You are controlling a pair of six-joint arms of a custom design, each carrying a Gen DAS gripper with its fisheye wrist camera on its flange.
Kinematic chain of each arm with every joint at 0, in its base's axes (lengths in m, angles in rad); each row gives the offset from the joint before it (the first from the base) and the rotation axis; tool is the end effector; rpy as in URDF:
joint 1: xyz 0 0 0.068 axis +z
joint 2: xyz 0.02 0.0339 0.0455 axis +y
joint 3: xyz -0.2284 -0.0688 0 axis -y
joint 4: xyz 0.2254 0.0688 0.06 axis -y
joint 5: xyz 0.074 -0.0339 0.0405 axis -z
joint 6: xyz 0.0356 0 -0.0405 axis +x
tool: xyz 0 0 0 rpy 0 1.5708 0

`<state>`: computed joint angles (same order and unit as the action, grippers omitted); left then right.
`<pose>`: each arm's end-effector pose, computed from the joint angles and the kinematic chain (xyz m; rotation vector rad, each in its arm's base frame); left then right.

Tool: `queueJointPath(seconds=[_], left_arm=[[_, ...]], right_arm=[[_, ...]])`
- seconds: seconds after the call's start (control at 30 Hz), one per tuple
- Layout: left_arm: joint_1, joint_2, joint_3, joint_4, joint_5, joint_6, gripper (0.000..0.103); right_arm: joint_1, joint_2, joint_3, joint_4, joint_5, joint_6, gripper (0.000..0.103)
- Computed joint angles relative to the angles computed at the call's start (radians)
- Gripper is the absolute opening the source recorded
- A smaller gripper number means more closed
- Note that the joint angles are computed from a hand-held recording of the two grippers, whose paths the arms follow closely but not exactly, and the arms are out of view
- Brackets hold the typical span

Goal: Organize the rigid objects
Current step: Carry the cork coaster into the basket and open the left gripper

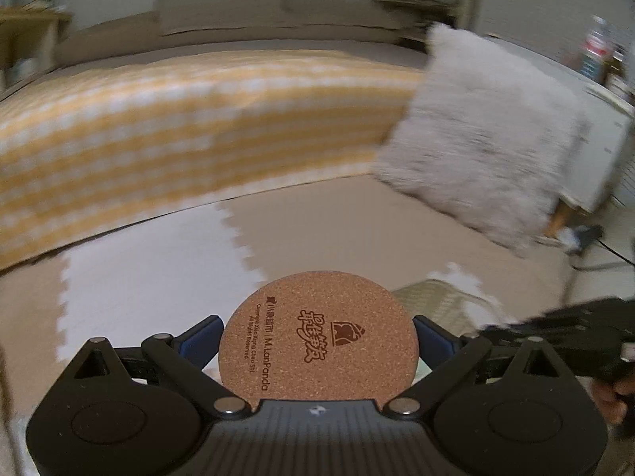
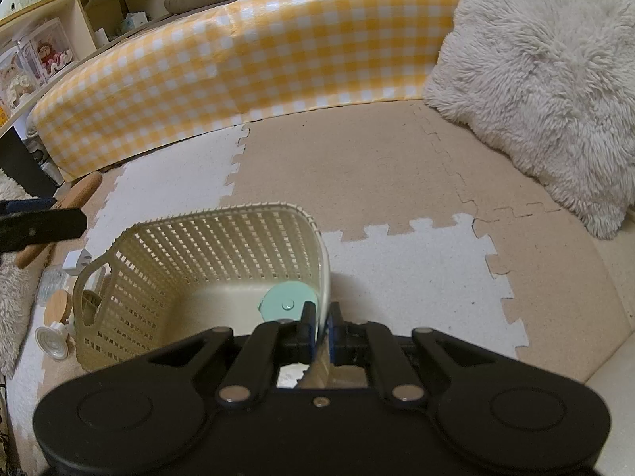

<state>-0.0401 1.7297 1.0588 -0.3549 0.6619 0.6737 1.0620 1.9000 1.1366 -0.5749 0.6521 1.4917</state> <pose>0.3218 -0.0348 0.1586 1.0419 2.1425 -0.5678 0.1756 0.2705 0.1176 0.6177 2.3764 0.0339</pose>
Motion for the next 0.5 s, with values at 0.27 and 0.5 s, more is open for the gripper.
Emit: queueJointPath(seconds=[0.27,0.5], left_arm=[[-0.080,-0.044,-0.098,-0.023,0.013,0.120,0.099],[-0.127,-0.010,-0.144,0.024,-0.038,0.150,0.099]], right_arm=[[0.000,-0.001,-0.001,0.000,0.000,0.001,0.006],[0.003,0.001,-0.001,0.003,0.001,0.005,0.006]])
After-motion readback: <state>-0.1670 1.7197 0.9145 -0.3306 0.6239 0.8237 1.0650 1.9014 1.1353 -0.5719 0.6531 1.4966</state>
